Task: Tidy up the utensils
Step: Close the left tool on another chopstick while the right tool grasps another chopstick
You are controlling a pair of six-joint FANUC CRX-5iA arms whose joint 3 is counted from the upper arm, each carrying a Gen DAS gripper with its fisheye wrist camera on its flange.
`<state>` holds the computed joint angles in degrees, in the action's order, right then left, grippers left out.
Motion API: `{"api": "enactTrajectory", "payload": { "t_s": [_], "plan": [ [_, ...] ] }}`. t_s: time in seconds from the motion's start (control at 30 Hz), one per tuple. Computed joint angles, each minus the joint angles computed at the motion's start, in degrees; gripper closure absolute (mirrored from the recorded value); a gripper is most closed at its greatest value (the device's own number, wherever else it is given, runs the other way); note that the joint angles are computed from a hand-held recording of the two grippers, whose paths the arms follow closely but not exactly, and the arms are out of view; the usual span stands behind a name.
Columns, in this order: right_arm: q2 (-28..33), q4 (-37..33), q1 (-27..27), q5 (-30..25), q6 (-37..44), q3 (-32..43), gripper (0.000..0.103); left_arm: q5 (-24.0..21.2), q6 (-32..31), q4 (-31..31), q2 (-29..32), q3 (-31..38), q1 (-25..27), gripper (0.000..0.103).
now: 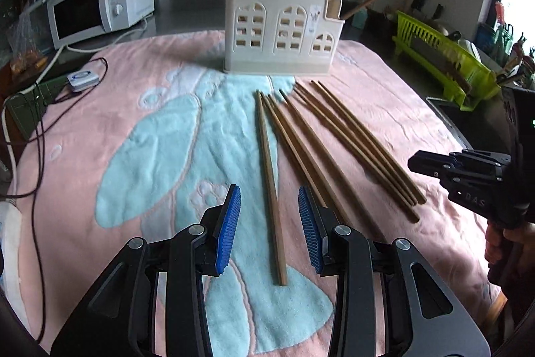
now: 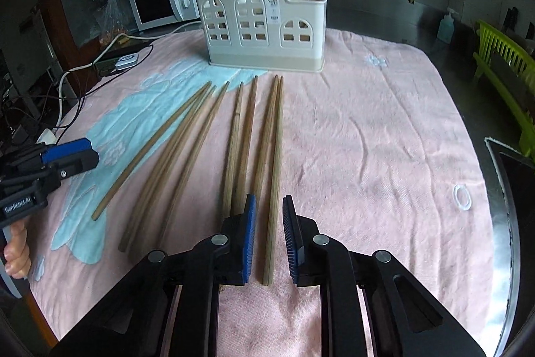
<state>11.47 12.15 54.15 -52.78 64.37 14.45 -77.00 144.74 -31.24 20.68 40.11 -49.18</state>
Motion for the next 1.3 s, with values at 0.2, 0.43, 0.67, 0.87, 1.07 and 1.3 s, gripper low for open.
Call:
{"api": "enactTrajectory", "payload": {
  "t_s": [0.2,0.43,0.67,0.87,1.07,1.3],
  "plan": [
    [1.08,-1.0,-0.32,-0.6,0.56,0.65,0.09,0.58,-0.32,2.69,1.39,-0.33,0.97,0.067],
    [1.99,-2.21,-0.9,-1.13,1.12,1.45,0.093,1.12,-0.49,4.27,2.23,-0.68,2.0,0.078],
    [2.4,-1.88,-0.82,-0.95,1.13,1.6,0.093,1.06,-0.72,4.19,2.79,-0.28,2.26,0.085],
    [2.5,0.89,0.07,-0.86,0.39,0.81,0.093,0.21,-1.46,3.66,3.56,0.76,1.92,0.086],
    [2.58,5.71,1.48,-0.7,-1.04,-0.77,0.095,-2.63,-3.14,3.01,5.16,3.5,1.59,0.09],
    [1.76,6.14,1.62,-0.33,-1.93,-1.16,0.096,-1.84,-2.85,3.41,4.16,2.5,1.82,0.096]
  ]
}}
